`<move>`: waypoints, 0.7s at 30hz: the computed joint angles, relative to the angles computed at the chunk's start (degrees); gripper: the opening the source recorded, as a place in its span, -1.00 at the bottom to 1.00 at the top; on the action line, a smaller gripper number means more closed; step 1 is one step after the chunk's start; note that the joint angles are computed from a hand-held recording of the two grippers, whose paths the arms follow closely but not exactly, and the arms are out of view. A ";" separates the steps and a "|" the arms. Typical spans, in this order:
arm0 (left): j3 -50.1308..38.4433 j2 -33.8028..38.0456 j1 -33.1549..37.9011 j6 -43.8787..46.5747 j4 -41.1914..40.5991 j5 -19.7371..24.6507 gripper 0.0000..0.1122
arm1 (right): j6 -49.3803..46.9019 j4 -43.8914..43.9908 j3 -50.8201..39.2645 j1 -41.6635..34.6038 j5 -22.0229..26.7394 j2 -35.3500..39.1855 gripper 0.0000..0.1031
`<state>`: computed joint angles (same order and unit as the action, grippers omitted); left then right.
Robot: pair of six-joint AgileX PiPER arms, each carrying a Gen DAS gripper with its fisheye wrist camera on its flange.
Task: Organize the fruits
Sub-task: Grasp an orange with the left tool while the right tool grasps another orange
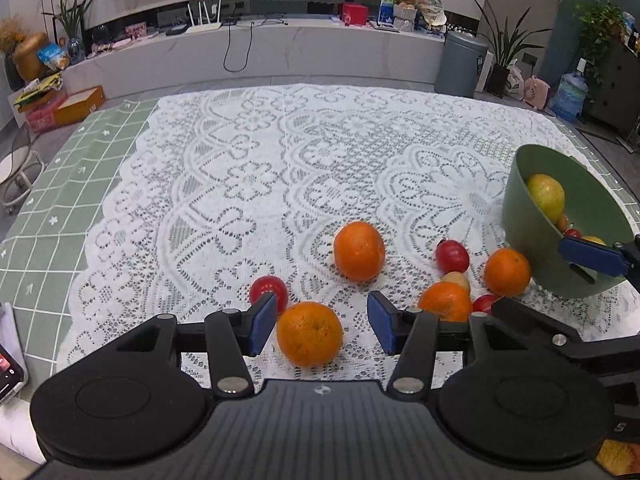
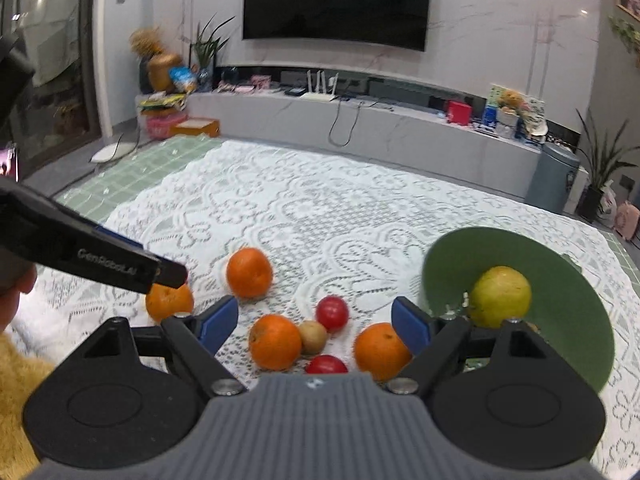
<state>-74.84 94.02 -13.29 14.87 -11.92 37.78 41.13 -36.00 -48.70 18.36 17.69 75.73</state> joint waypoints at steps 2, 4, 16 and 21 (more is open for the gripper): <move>-0.11 0.57 0.00 -0.77 0.68 0.17 0.09 | -3.06 2.38 -0.92 0.25 0.46 1.13 0.48; 0.08 1.05 0.17 -1.08 0.86 0.23 0.09 | -5.48 4.49 -2.01 0.54 1.19 2.42 0.48; -0.80 4.63 -0.96 -3.16 4.31 1.32 0.09 | -20.92 20.02 -9.54 -0.16 6.57 10.65 0.26; -2.26 6.64 -0.72 -3.91 4.52 2.35 0.09 | -21.65 21.07 -11.84 0.25 8.25 13.45 0.17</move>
